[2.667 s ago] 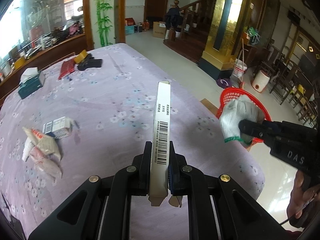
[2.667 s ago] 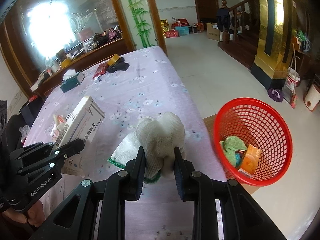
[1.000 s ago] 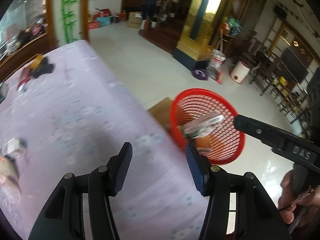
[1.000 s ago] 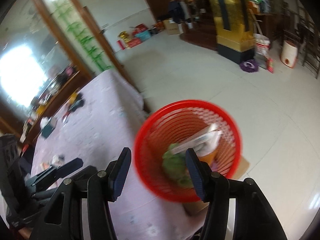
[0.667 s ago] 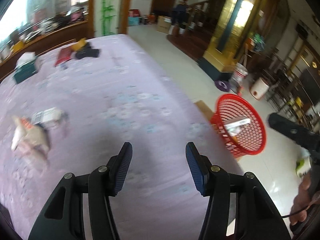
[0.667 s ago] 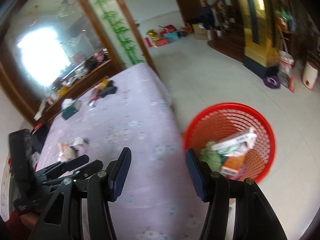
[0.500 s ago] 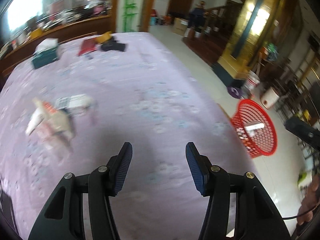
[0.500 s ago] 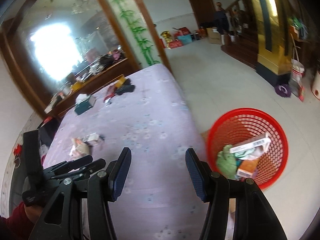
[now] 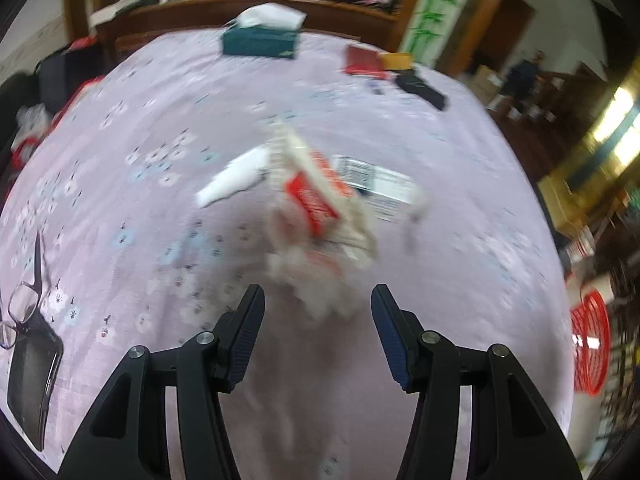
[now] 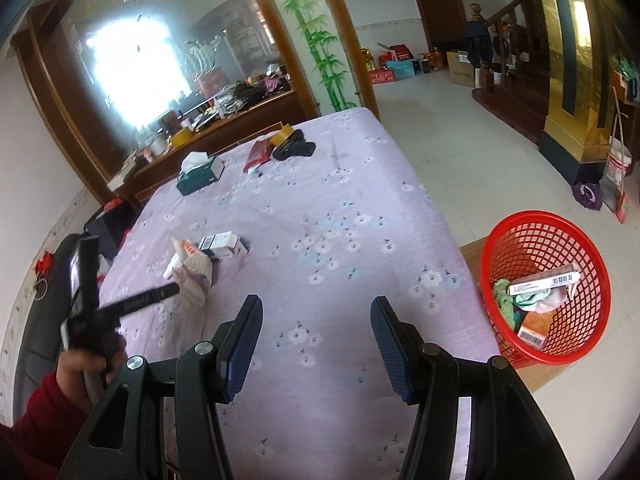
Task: Collect trash
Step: 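Return both tools to the table and grasp the clear plastic bag with the left tool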
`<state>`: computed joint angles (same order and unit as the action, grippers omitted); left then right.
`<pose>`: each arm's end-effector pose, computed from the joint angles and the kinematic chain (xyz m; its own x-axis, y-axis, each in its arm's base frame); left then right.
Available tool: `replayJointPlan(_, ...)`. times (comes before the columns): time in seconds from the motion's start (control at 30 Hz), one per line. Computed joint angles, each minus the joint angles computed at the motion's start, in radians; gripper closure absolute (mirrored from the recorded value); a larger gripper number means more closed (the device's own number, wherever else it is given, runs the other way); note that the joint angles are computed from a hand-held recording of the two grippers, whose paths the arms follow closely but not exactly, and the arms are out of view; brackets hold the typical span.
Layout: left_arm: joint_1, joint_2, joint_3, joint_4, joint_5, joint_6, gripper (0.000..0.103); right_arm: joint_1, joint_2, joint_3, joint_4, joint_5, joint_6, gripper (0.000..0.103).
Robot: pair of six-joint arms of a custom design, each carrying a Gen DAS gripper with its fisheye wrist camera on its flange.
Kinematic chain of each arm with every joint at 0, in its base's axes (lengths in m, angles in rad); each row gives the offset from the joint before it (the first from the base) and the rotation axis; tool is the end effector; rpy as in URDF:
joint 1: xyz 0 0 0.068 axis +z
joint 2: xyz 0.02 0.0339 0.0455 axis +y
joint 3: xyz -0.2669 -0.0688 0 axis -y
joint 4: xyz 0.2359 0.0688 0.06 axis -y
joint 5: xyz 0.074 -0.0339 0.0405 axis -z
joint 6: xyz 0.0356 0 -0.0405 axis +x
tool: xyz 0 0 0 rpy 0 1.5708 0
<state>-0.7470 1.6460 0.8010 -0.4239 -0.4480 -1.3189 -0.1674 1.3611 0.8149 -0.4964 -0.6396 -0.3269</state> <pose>0.2108 -0.1742 0.1417 -0.6762 -0.5635 -0.4746 -0.5494 0.8149 -0.1849 0.2489 -0.0205 0.2147 -0.7542 -0.1338 -0.6428 -0.4278 0.8429 0.3264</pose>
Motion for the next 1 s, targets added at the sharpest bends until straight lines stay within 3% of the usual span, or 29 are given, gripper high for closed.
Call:
replayJointPlan(0.2,0.12,0.068,-0.043,0.151,0.091,0.098,0.049,0.035,-0.008,-0.004,-0.003,0.034,0.01,0.042)
replayJointPlan(0.37,0.145,0.12,-0.034,0.219,0.079,0.156,0.05,0.052,-0.003,-0.004,0.004,0.054,0.019,0.042)
replayJointPlan(0.6,0.128,0.091,-0.075,0.254,0.046,0.19,0.063,0.137,0.03,0.012,0.014,0.073,0.043,0.042)
replayJointPlan(0.8,0.053,-0.051,-0.183,0.241,0.01,0.151,0.065,0.267,0.096,0.058,0.02,0.077,0.081,0.042)
replayJointPlan(1.0,-0.051,-0.214,-0.246,0.107,-0.069,0.054,0.064,0.445,0.223,0.146,0.056,0.109,0.13,0.042)
